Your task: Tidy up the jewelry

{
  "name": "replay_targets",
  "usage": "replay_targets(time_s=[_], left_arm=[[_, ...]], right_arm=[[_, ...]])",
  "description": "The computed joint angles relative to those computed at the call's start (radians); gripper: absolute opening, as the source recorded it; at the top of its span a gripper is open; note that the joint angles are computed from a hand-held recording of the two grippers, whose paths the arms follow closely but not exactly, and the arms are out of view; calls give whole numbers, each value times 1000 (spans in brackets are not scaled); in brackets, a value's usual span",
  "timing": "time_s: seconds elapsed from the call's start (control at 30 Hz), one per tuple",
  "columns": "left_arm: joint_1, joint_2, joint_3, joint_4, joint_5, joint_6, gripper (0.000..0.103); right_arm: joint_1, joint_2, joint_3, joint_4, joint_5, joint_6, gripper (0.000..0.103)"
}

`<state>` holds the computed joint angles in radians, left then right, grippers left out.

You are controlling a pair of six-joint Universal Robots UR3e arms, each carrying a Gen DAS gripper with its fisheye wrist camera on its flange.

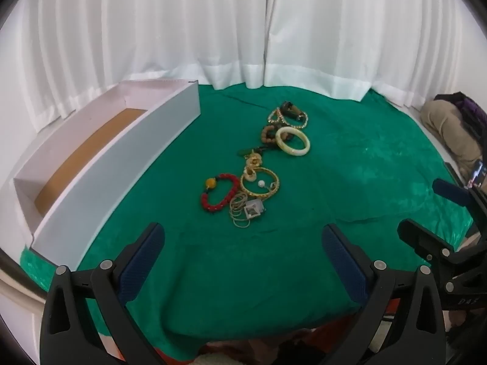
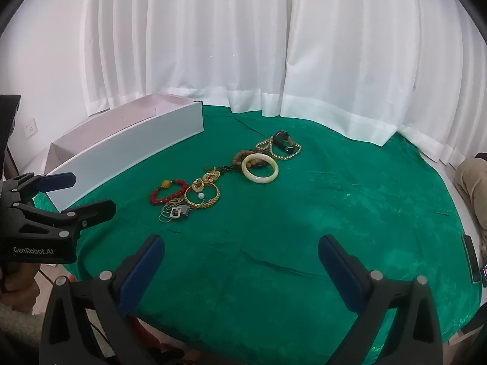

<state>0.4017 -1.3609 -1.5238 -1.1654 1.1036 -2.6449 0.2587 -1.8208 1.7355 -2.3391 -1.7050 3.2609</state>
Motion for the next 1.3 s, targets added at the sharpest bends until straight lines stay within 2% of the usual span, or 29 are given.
replay_targets(time_s=[0.33,0.57,0.63,0.77,1.13,1.3], left_arm=[[8,13,-19,4,-5,6,103],[-27,5,-56,77,15,-25,103],[-10,7,-14,30,26,5,103],[-22,4,-7,32,58,16,103],[14,3,-2,-41,-51,-25,103],[9,18,-44,26,-54,-30,103]], right_arm=[[-2,8,-10,4,22,-9,103],[2,6,-1,-4,18,-5,103],[7,7,2,-5,17,-2,103],[4,0,10,-3,25,-5,103],[-5,-9,22,-3,43,-13,103],[-11,-12,27,-5,52,-12,103]])
